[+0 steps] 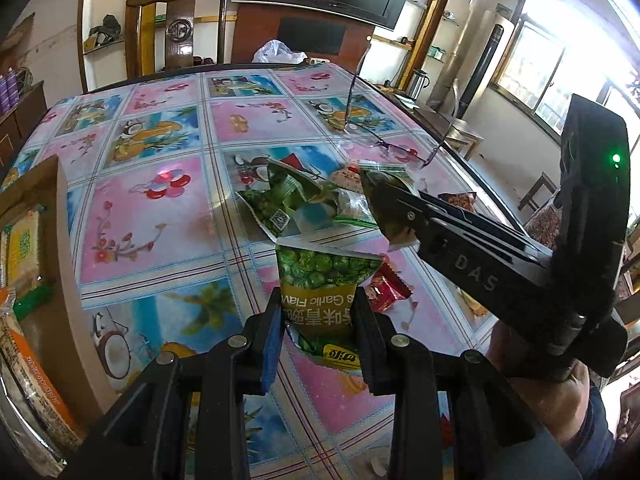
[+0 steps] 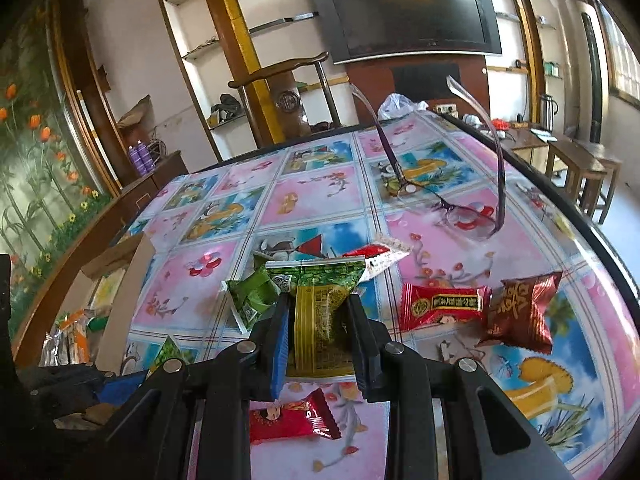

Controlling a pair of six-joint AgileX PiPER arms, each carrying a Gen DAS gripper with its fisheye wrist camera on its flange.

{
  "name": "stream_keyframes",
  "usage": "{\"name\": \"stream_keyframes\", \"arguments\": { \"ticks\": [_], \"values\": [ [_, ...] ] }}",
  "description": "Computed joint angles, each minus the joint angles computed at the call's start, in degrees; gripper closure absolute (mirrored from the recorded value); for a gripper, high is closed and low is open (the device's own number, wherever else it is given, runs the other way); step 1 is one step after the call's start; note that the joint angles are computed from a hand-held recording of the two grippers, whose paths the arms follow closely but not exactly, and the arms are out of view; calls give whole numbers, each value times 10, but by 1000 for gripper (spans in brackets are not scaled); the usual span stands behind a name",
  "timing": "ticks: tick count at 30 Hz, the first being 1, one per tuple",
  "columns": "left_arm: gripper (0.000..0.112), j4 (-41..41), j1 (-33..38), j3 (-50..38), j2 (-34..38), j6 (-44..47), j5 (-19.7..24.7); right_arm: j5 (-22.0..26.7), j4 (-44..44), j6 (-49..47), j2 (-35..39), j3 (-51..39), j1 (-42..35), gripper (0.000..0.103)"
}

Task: Organize snacks
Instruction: 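Lift both snack packs off the table and carry them toward the box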

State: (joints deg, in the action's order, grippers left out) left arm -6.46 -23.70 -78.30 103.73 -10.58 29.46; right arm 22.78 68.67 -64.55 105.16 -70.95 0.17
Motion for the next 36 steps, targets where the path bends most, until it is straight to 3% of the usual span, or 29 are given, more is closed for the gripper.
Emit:
{"name": "stream_keyframes", "arguments": {
  "ticks": [5,19,29,36],
  "values": [
    [81,-16,1,2,-2,17,-1,15,-25,38,14,-14,-10,75],
    [81,-21,2,4,-3,17,-3,3,-47,44,17,-12,7,75],
    [81,-10,3,14,-17,10,-14,-29,50,-38,-62,87,13,75],
    [81,-60,33,40,-52,49,-29,-3,19,12,-90,102,12,74]
  ]
}}
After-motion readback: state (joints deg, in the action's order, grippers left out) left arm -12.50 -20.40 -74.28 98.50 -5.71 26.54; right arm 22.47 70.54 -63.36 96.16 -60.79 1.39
